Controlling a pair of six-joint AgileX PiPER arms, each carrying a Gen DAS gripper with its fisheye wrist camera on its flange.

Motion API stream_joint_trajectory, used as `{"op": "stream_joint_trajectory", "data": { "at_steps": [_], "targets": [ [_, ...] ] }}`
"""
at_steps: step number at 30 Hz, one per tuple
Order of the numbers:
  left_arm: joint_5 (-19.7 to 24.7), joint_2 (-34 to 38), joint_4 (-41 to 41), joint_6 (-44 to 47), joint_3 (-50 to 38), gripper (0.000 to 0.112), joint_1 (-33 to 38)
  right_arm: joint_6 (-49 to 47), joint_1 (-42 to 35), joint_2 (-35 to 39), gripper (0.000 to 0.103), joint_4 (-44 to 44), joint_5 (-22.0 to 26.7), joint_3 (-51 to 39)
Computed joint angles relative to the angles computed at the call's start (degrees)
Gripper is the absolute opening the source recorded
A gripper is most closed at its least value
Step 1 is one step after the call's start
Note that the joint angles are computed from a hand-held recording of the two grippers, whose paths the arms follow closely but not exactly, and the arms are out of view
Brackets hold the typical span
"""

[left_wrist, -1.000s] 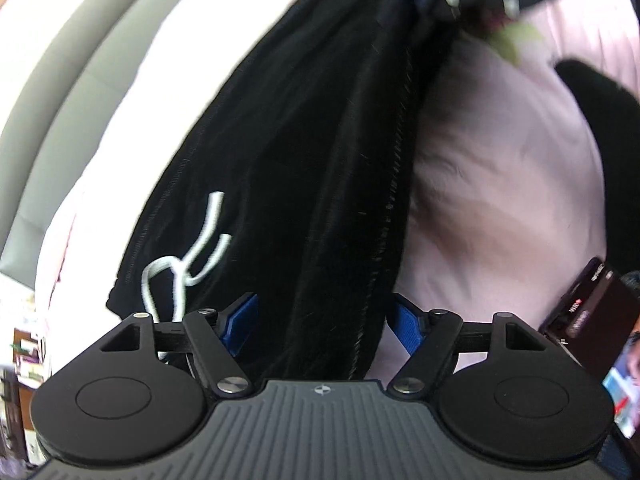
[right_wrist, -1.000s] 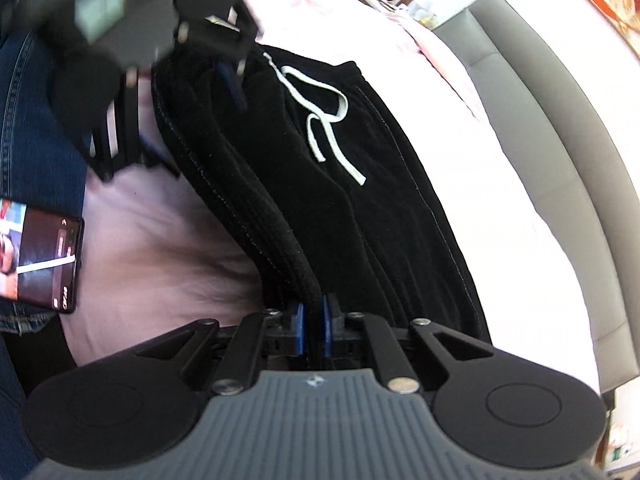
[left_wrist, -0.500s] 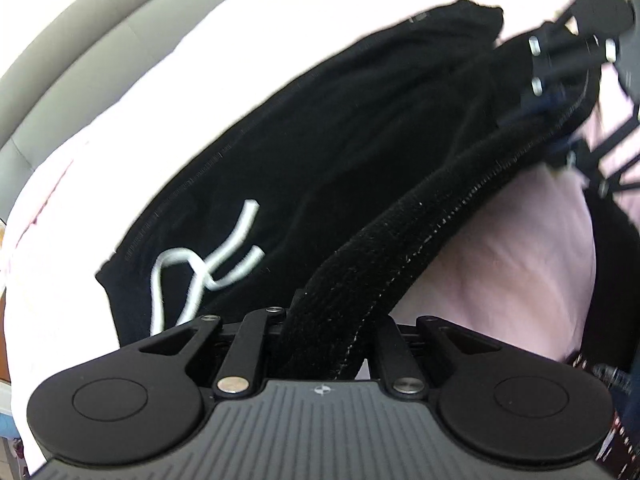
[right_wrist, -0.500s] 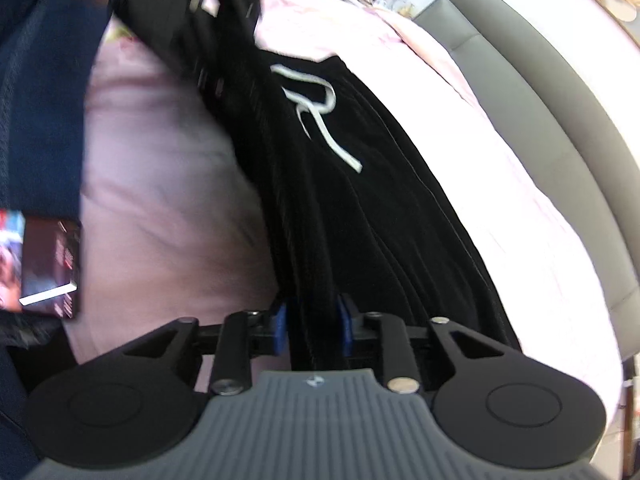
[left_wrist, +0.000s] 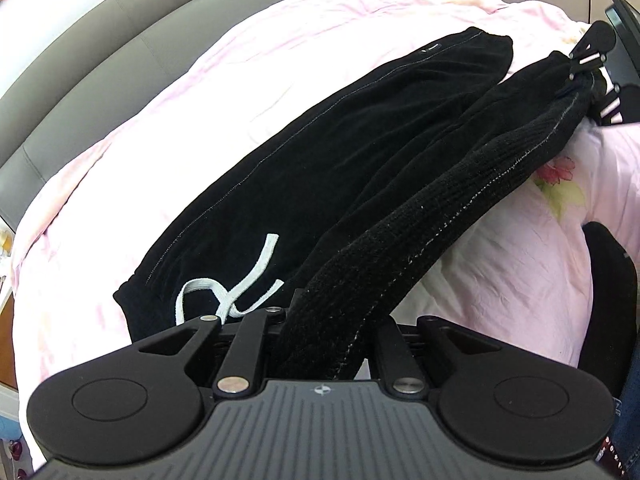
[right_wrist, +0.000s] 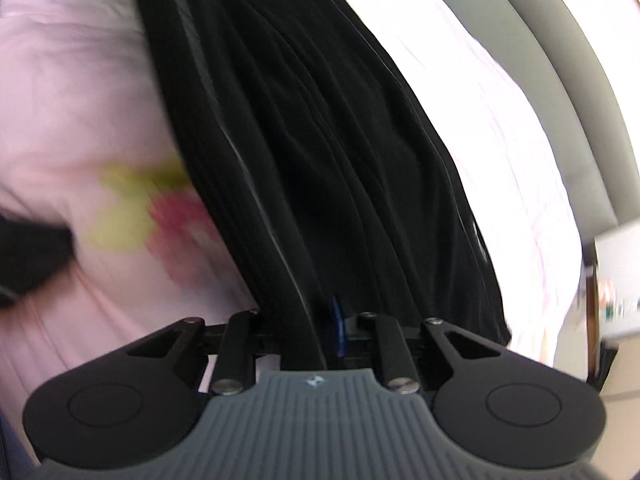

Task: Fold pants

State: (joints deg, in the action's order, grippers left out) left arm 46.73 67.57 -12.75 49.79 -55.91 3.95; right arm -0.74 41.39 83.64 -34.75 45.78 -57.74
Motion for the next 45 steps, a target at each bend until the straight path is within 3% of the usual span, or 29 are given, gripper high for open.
{"op": "stream_joint_trajectory", "data": {
  "at_steps": [2, 5, 8, 14, 18, 22, 28, 36, 40, 45],
  "targets": [
    [-0.2, -0.2, -0.3, 0.9, 0.5, 0.013, 0.4, 1.2, -2.3, -1.6, 0.013, -2.7, -0.8, 3.0],
    [-0.2, 0.1, -1.1, 2.5, 1.0, 0.014, 1.1, 3.7, -5.7, -4.5, 0.004, -7.6, -3.5, 7.8],
    [-0.2, -0.2, -1.7, 4.3, 1.7, 0.015, 1.6, 2.5, -11.0, -8.6, 0.004, -5.8, -7.4, 9.3],
    [0.9, 0.3, -3.3, 5.7, 1.3, 0.016, 3.2, -4.2, -16.3, -13.2, 0.002, -3.3, -9.8, 9.1],
    [1.6, 0.6, -4.8, 7.2, 0.1, 0.015, 3.9, -7.1, -18.8, -11.3, 0.0, -3.9, -12.4, 7.4],
    [3.3, 3.8, -6.4, 8.0, -5.4, 0.015, 5.4, -5.1, -18.2, -10.4, 0.0, -6.2, -12.0, 4.1],
    [-0.5, 11.6, -2.1, 6.8, -13.1, 0.015, 2.7, -4.6, -18.0, -2.1, 0.0, -11.0, -11.4, -4.4],
    [-2.6, 27.1, 0.1, 1.7, -28.3, 0.015, 1.0, -3.0, -20.6, 14.2, 0.0, -16.5, -12.3, -19.0],
    [-1.9, 38.0, 4.2, -4.1, -39.5, 0.015, -0.3, -10.2, -21.7, 25.8, 0.0, -12.7, -9.9, -33.4],
    [3.2, 51.2, 6.8, -9.5, -54.9, 0.016, 0.0, -22.2, -22.4, 41.9, 0.0, -4.8, -4.0, -56.1]
  ]
}}
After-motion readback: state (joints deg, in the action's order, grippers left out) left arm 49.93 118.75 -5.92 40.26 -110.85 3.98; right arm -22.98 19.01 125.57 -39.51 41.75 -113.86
